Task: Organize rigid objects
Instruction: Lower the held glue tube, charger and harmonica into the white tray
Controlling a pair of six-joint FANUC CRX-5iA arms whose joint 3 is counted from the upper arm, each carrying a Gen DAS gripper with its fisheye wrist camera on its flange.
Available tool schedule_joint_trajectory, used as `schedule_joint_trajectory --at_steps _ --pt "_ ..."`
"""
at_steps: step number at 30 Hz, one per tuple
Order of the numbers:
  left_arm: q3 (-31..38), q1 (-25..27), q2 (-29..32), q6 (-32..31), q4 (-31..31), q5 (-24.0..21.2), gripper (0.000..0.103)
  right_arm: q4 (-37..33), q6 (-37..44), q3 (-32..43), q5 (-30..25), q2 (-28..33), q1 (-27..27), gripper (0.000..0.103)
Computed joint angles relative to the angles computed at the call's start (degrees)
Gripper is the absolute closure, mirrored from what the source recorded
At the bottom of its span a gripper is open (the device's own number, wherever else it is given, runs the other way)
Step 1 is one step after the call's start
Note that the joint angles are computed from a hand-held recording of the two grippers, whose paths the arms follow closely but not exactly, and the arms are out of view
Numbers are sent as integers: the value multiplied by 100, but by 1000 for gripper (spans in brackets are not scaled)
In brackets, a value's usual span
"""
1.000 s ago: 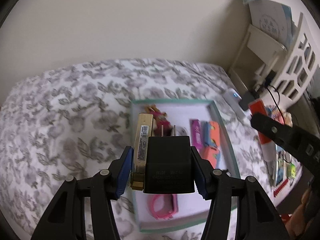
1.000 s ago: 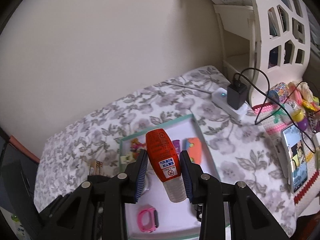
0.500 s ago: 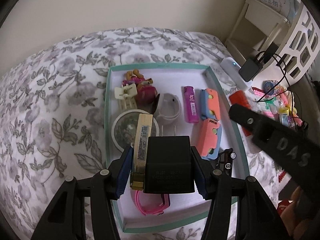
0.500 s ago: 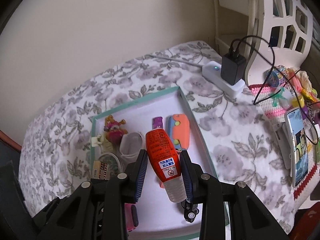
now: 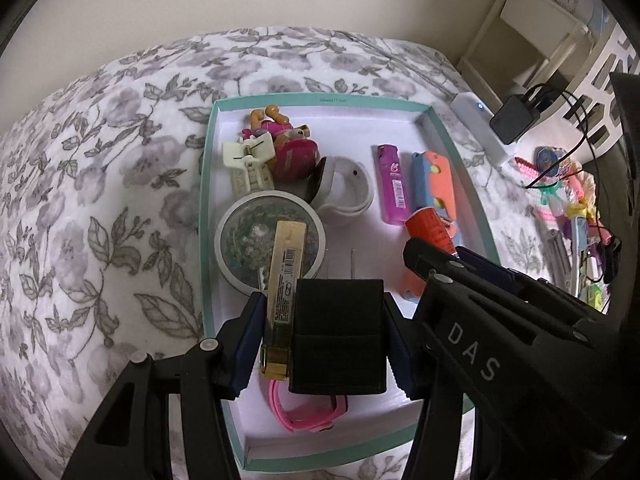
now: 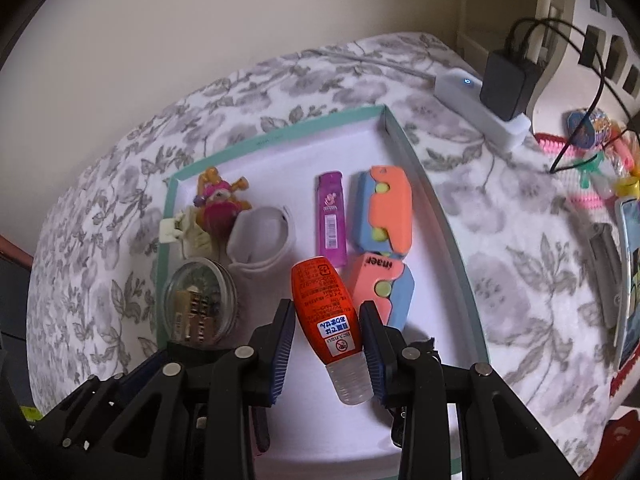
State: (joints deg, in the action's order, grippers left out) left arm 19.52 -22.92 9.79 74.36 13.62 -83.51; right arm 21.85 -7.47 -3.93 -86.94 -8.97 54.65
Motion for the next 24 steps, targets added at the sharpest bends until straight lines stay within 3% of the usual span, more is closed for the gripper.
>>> schedule_joint_trajectory --at_steps 24 --pt "22 -165 -20 -76 -403 61 45 -192 19 -243 339 -187 -79 65"
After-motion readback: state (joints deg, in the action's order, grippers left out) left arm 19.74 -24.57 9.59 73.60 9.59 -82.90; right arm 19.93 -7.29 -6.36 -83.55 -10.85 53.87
